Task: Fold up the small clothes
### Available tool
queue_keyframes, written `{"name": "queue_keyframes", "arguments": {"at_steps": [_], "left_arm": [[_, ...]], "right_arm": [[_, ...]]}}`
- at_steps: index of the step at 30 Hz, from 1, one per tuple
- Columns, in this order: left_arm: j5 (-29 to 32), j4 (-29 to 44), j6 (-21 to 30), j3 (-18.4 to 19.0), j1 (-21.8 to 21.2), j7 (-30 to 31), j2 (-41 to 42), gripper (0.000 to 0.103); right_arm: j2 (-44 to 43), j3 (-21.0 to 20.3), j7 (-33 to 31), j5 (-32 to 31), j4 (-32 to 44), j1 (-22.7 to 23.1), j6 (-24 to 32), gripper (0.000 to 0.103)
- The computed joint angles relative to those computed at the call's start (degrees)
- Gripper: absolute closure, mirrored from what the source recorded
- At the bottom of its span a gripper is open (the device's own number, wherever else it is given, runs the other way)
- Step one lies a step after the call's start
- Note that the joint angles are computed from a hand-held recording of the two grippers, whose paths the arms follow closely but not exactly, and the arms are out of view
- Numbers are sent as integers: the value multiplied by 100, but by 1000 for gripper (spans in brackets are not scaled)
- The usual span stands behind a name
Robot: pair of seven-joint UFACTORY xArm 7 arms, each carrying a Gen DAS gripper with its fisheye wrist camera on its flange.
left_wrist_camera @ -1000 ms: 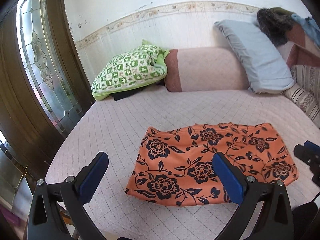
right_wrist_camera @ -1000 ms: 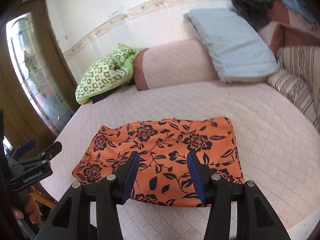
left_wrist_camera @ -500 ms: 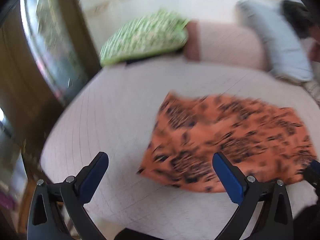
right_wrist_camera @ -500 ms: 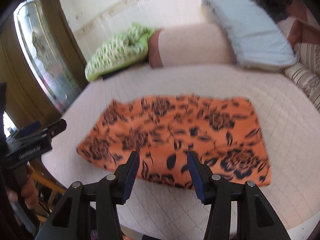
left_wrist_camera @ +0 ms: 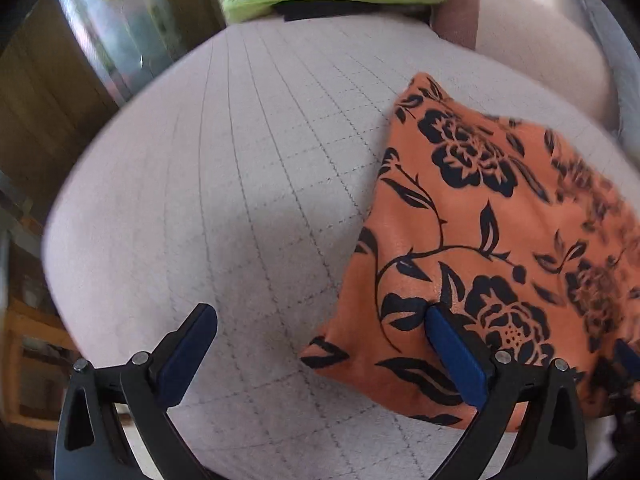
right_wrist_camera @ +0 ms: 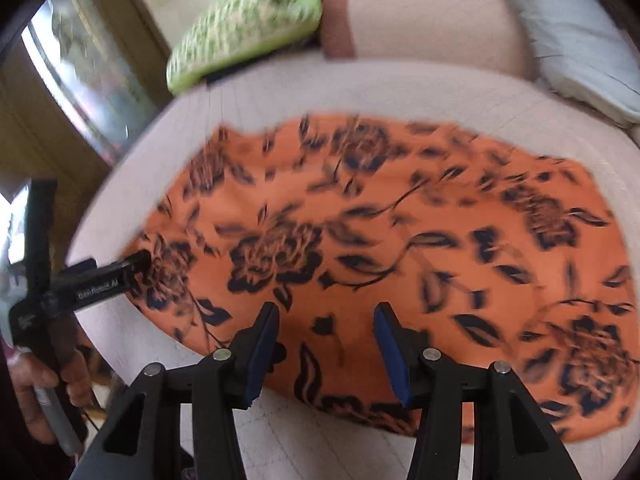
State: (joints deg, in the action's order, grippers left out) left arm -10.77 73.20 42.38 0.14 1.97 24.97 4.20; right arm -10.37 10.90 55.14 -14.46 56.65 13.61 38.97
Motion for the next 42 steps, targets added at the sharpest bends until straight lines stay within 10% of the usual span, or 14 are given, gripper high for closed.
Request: {"name": "queue_keyframes", "arguments": {"at_steps": [8, 17, 30, 36, 42], "left_arm": [[-801, 661, 947, 215, 483, 348, 62, 0], [-2021, 791, 3124, 284, 811, 397, -67, 0], [-3539, -95, 1141, 29, 362, 908, -78, 2], [-3905, -266, 591, -33, 214, 1392, -36, 53], [-4168, -123, 810, 1, 366, 1606, 83, 76]], "right_arm": [[-1083, -42, 160, 157, -865, -177, -640, 49], [-2862, 352, 1079, -52, -2158, -1224, -563, 49], [-2453, 468, 732, 140, -2192, -1151, -1304, 49], [-2105, 491, 635, 90, -2058, -1105, -1469, 49], [-1942, 537, 715, -39, -2004, -1205, -1740, 49]]}}
